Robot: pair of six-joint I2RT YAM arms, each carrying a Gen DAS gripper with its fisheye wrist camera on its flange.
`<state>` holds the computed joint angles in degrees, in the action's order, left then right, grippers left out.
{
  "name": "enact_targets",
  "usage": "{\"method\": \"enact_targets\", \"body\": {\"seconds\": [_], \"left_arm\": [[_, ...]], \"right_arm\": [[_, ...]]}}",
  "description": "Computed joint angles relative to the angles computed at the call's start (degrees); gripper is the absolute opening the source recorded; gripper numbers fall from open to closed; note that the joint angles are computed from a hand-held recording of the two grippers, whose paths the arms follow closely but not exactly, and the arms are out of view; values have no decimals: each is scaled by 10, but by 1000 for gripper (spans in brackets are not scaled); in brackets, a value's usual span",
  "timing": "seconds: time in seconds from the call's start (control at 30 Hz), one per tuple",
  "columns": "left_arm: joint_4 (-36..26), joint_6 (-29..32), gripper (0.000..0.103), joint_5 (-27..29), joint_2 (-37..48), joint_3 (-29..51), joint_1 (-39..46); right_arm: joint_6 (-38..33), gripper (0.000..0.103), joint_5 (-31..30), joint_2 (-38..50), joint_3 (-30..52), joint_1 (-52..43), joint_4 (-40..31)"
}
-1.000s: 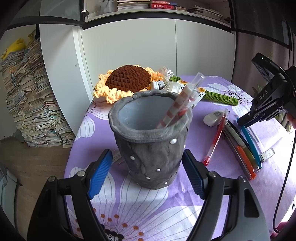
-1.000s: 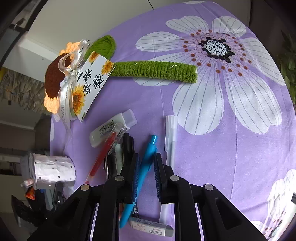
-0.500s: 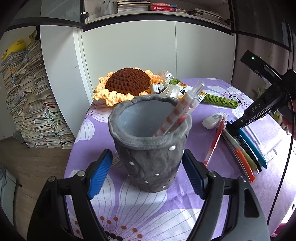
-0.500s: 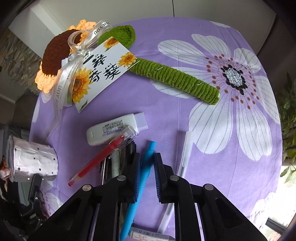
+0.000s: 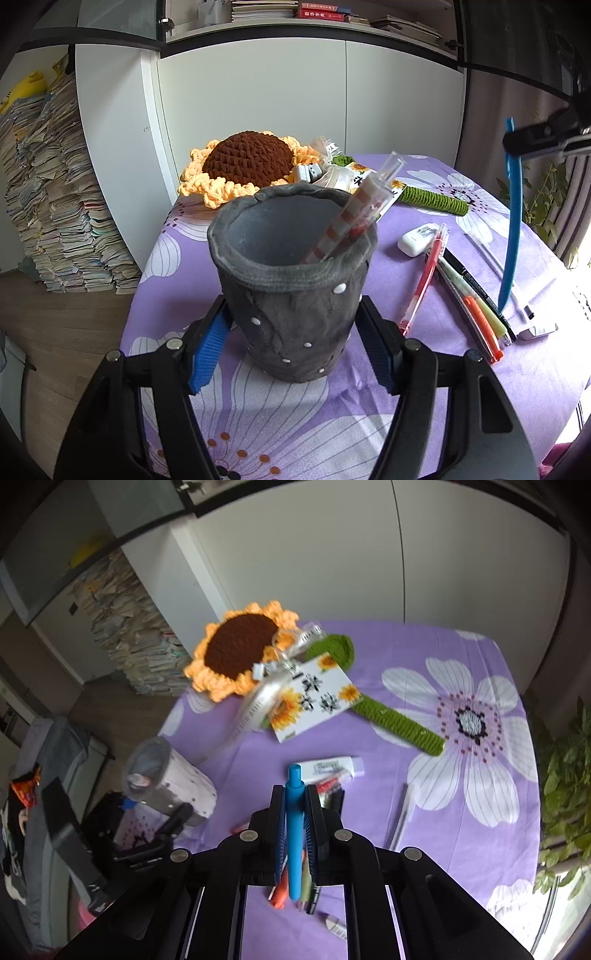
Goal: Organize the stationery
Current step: 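Lift the blue pen, lower it into the held cup, open right gripper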
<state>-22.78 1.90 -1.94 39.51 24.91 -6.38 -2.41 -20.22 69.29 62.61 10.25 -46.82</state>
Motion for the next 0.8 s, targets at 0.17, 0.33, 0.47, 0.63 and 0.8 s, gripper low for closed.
{"method": "enact_targets", "body": {"seconds": [0.17,0.33,0.47,0.63,0.8], "left_arm": [[0,3,66,-4,3,2,-3],[1,4,67,-5,5,2,-4],[1,4,67,-5,5,2,-4],[2,9,67,1,10,6,1],[1,10,67,2,8,6,0]], "right_arm": [[7,11,-15,-59,28,44,14],[40,11,1,-64,49,128,77],[63,11,23,-21,56,187,142],[72,11,69,5,41,229,215],[63,11,79,8,30,232,223]]}}
